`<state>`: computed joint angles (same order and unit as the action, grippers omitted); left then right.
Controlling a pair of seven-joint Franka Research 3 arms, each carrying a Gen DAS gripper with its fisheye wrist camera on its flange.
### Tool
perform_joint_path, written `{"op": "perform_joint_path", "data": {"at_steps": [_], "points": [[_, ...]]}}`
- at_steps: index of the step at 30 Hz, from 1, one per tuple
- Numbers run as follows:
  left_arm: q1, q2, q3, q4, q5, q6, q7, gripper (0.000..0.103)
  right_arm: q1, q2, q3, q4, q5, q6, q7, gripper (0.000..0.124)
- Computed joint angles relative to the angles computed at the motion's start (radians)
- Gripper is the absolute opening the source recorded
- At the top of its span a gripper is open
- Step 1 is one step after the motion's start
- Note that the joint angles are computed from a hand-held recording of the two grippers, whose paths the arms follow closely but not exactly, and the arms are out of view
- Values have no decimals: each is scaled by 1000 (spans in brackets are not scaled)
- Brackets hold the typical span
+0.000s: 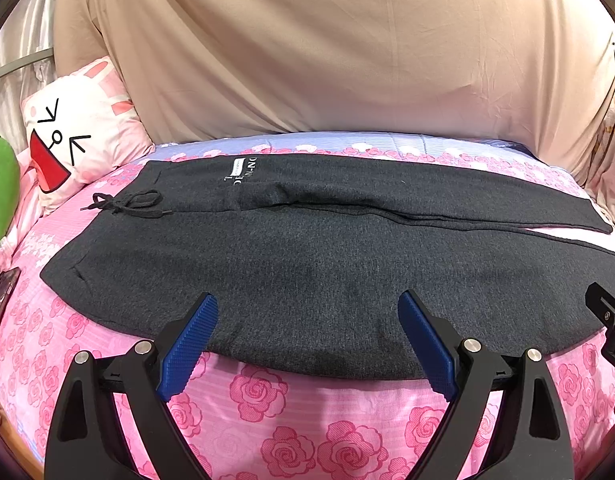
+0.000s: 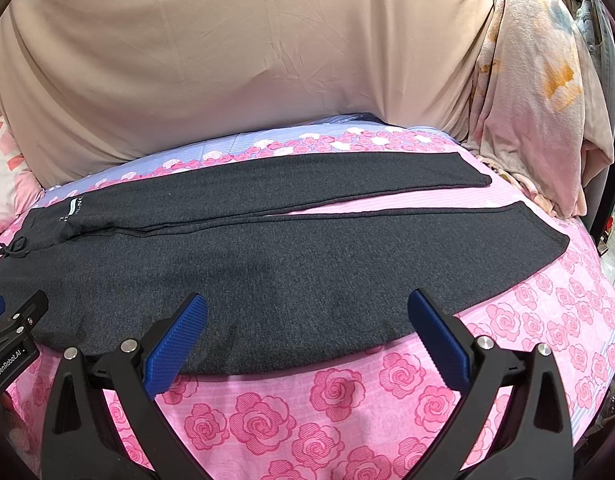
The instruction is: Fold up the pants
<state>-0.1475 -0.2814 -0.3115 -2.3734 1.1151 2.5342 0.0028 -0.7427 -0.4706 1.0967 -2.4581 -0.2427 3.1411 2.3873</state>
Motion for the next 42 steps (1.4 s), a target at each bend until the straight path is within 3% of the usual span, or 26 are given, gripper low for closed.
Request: {"op": "perform_joint_path", "data": {"at_steps": [22, 24, 26, 27, 29, 31, 33, 36, 39, 41, 42], "points": [[0, -1, 1, -1, -2, 2, 1, 89, 6, 5, -8, 2, -10, -5, 5, 98], [1, -3, 7, -5, -11, 13, 1, 90, 17, 18, -20, -2, -12, -3, -1, 98], [16, -24, 31, -34, -29, 100, -4, 90, 117, 105, -112, 1, 31, -9, -99, 98], [20, -46, 78, -66, -43, 210, 0, 90, 205, 165, -185, 4, 152, -8, -245, 98], [30, -66, 150, -105, -130, 355, 80, 90, 341, 219, -345, 20, 187, -36, -334, 98], [54, -95, 198, -112, -202, 348, 158, 90, 338, 244, -435, 59, -46, -74, -190, 98], [84, -89, 257, -91, -268, 342, 255, 90, 233, 282, -411, 124, -163, -103, -144, 98], [78, -10, 369, -3, -456, 303, 466, 90, 161, 422, -429, 293, -323, -202, -95, 98], [10, 104, 525, 111, -805, 297, 768, 90, 183, 596, -486, 493, -322, -319, -150, 98], [24, 178, 550, 194, -957, 271, 866, 90, 225, 719, -532, 648, -334, -411, -154, 98], [7, 232, 590, 253, -1098, 253, 969, 90, 248, 787, -553, 736, -287, -454, -191, 98]]}}
